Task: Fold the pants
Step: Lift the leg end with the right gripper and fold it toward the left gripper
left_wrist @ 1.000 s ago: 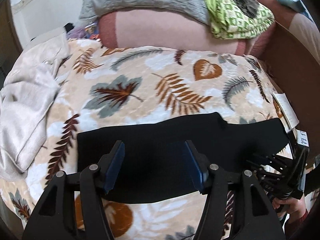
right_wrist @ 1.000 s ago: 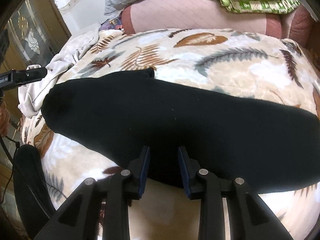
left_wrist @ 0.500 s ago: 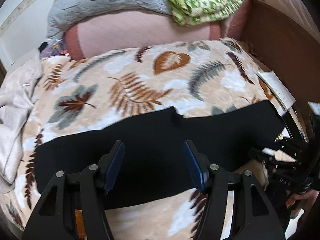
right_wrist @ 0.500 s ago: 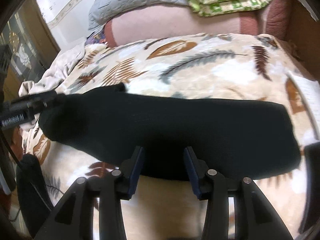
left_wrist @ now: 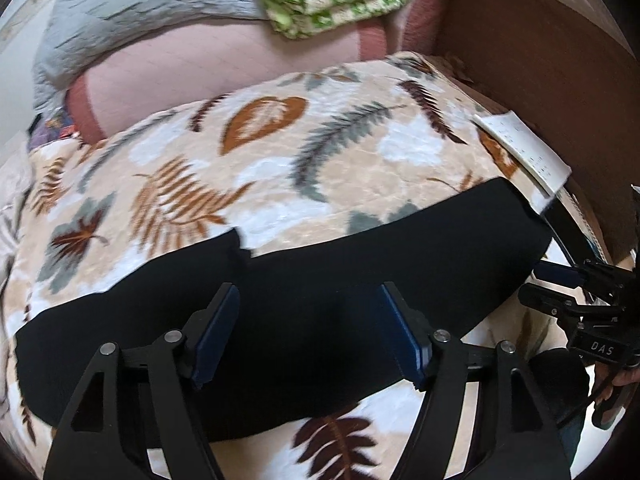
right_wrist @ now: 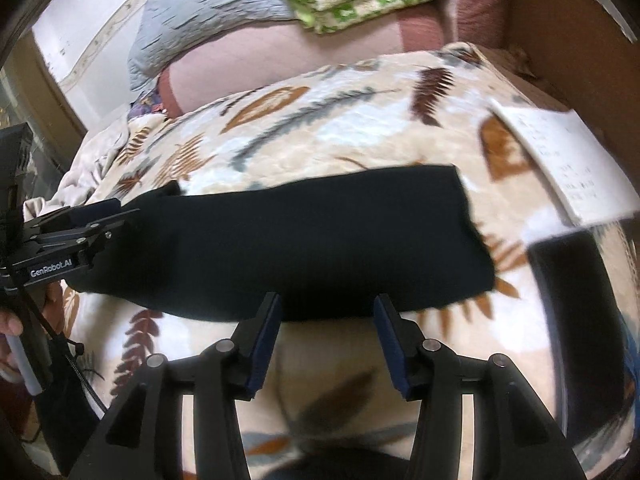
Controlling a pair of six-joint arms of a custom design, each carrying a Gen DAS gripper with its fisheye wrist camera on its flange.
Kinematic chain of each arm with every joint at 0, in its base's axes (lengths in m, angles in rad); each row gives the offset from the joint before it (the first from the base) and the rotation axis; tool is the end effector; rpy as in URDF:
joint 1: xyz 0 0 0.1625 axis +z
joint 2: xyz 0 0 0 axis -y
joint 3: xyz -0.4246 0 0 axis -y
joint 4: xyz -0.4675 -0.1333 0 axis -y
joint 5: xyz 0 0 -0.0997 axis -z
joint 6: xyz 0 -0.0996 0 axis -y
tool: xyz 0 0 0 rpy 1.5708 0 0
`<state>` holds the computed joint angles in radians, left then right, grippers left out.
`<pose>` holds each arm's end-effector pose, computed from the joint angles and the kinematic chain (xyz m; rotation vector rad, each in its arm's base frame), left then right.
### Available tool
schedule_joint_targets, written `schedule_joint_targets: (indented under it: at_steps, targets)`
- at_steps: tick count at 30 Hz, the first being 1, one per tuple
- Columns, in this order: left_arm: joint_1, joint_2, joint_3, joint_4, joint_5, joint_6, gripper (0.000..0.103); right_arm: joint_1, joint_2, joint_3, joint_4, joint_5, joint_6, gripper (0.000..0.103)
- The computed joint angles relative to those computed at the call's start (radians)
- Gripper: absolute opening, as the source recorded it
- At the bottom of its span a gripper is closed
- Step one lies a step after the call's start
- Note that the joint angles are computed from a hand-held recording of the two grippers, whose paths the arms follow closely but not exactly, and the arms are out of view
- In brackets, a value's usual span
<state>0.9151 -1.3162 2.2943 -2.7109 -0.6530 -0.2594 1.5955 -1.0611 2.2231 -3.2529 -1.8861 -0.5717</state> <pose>-0.1220 -0.5070 0.1420 0.3622 2.2723 -0.6693 0.1154 -0.5239 0.0715 0.6707 -2.5631 0.5645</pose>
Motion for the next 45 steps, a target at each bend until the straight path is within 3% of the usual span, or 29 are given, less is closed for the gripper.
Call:
schedule_joint_targets:
  at_steps: [2, 10, 16, 22, 26, 31, 34, 35, 37, 41, 45]
  targets:
    - [0.012, 0.034, -0.021, -0.030, -0.033, 0.033, 0.071, -0.018, -0.015, 0.006, 0.010, 0.007, 0.004, 0.051]
    - [0.086, 0.171, -0.168, -0.068, -0.296, 0.171, 0.075, -0.100, -0.076, 0.029, 0.050, 0.083, 0.015, 0.053]
    - [0.113, 0.280, -0.282, -0.064, -0.359, 0.272, 0.076, -0.154, -0.076, 0.014, 0.070, 0.201, 0.011, 0.054]
    - [0.151, 0.383, -0.424, 0.024, -0.481, 0.306, 0.076, -0.198, -0.074, 0.003, 0.092, 0.331, 0.003, 0.061]
    - [0.149, 0.451, -0.488, 0.065, -0.458, 0.343, 0.076, -0.220, -0.071, -0.014, 0.130, 0.389, -0.012, 0.063]
    - [0.153, 0.483, -0.500, 0.021, -0.470, 0.383, 0.076, -0.228, -0.041, -0.053, 0.144, 0.427, -0.011, 0.061]
    - [0.148, 0.486, -0.486, -0.018, -0.458, 0.397, 0.074, -0.214, -0.019, -0.084, 0.144, 0.385, 0.022, 0.015]
    - [0.147, 0.483, -0.482, -0.023, -0.459, 0.395, 0.071, -0.217, -0.020, -0.089, 0.157, 0.395, 0.042, 0.014]
    - [0.150, 0.467, -0.484, 0.000, -0.485, 0.373, 0.055, -0.200, -0.032, -0.074, 0.127, 0.387, 0.033, 0.013]
    - [0.142, 0.377, -0.432, -0.023, -0.481, 0.313, 0.055, -0.123, -0.072, -0.026, 0.059, 0.358, -0.033, 0.013]
    - [0.145, 0.203, -0.333, -0.044, -0.440, 0.235, 0.055, -0.033, -0.075, -0.007, 0.020, 0.322, -0.083, 0.013]
